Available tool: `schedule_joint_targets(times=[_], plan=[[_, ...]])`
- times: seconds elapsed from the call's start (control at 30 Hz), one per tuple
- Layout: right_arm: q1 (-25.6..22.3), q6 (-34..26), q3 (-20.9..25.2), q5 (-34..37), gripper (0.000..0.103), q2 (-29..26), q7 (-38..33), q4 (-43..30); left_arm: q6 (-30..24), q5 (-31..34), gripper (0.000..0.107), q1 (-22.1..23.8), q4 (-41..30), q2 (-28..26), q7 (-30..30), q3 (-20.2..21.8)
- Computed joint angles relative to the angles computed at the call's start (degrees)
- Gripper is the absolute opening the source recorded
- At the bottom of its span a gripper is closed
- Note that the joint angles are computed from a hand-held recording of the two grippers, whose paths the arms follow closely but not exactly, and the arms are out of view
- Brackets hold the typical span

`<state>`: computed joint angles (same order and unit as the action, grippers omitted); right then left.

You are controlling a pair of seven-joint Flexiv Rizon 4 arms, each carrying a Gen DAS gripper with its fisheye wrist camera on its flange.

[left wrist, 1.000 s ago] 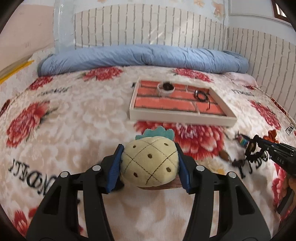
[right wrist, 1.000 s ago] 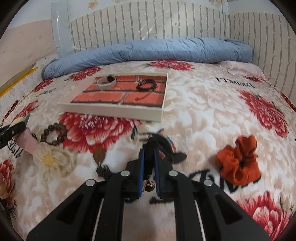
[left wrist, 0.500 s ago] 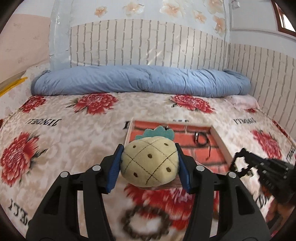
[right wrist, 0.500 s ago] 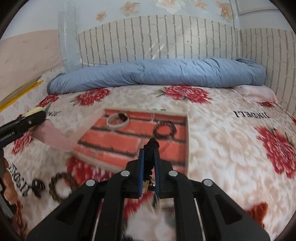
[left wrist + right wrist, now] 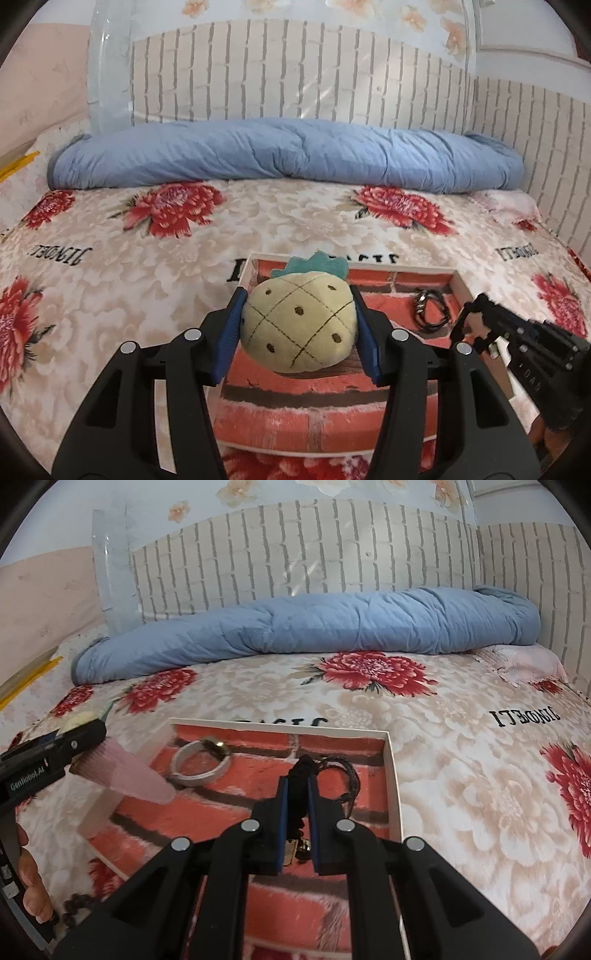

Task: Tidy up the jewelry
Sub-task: 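Lower the pineapple clip and black hair tie into the tray and open both tools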

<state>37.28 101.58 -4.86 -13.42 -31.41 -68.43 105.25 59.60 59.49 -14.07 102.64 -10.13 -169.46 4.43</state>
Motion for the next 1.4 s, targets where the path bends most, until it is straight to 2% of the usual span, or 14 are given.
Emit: schedule_joint_targets(times=[0.13,0.37,0.67,0.87,1.27,1.4], plan=[[0.33,-1.44,-1.11,-0.13,0.01,-2.37,0.74,-2.8,1.74,-2.05,0.053,1.21,-0.88,-2.89,2.47,0.5],[-1.46,-5.31,0.0,-2.06,0.01,-5.52,2.96,-6.74,4.78,-7.07,0.053,1.19,-1.08,-6.64,7.49,2.75],[-3.07,-10.17,1.19,-5.35,0.01,-6.84,5.63,-8.66,3.59,-10.42,0.054,-0.75,-1.66,-8.69,10.61,5.13],[-5.58,-13.01,3.96,-6.96,0.01,-7.97,6.01,-10.11,2.9,-12.22,0.054,-1.19,-1.91,-9.84,12.66,5.69],[-6.91,-14.9,5.55,-8.0,0.011,-8.29,6.7,-10.75,3.46,-17.93,0.057,-0.72,-1.21,-11.12,16.93,6.19],[-7.05,-15.49,5.75,-8.21,0.011,-8.26,6.86,-10.79,3.36,-18.5,0.058,-1.2,-1.06,-11.17,16.58,6.98]])
